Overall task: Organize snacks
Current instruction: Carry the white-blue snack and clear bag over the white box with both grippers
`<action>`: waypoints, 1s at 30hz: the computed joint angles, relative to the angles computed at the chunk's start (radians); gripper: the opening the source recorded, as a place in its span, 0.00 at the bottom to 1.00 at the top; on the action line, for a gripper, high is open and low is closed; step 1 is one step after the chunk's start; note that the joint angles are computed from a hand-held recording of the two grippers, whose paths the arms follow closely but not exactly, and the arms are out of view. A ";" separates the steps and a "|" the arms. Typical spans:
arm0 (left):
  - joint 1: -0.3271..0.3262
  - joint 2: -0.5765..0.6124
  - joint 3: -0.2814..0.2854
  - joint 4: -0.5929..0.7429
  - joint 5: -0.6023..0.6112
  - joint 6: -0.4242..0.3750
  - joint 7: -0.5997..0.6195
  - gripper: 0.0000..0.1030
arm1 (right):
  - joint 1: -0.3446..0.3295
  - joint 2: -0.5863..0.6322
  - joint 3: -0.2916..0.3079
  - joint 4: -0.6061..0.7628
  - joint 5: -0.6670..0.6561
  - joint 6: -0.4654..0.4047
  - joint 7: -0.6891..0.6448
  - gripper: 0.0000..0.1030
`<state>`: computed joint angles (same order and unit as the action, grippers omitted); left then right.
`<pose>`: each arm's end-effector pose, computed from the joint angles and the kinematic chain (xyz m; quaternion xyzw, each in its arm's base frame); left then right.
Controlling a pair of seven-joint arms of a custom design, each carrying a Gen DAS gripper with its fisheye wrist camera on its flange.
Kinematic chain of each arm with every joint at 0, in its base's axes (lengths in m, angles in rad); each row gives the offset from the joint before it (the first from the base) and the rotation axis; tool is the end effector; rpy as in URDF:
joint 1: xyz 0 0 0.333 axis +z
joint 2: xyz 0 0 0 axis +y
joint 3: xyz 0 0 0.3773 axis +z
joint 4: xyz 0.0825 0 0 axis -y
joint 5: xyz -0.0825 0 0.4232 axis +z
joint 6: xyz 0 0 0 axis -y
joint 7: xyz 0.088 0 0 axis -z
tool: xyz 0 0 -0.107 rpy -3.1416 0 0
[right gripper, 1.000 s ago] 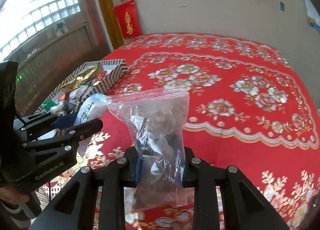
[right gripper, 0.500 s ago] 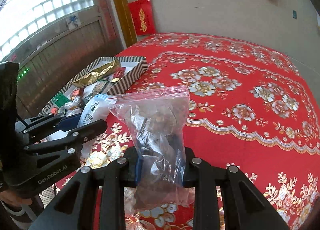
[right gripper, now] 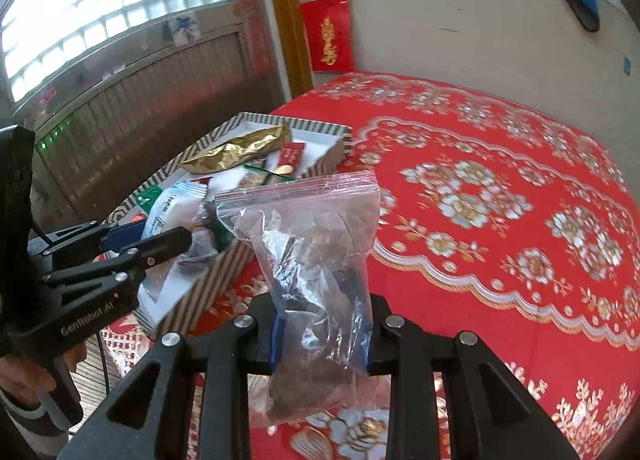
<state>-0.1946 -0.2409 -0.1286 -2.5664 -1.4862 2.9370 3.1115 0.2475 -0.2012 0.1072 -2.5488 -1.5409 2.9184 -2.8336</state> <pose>0.4449 -0.0820 0.4103 -0.4791 0.7847 -0.3543 0.1710 0.4049 0.2165 0.3940 -0.6257 0.6712 -0.2642 0.2968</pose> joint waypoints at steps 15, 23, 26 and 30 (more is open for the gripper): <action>0.090 0.063 0.041 0.035 -0.002 0.002 -0.010 0.31 | 0.044 0.167 0.004 0.174 0.143 0.013 -0.221 0.28; 0.106 0.110 0.029 0.061 -0.009 0.014 -0.006 0.31 | 0.069 0.235 -0.017 0.235 0.225 0.012 -0.326 0.28; 0.108 0.122 0.023 0.068 -0.012 0.020 -0.001 0.31 | 0.076 0.257 -0.028 0.254 0.253 0.019 -0.358 0.28; 0.109 0.134 0.017 0.079 -0.043 0.037 0.029 0.31 | 0.085 0.284 -0.041 0.274 0.294 0.023 -0.407 0.28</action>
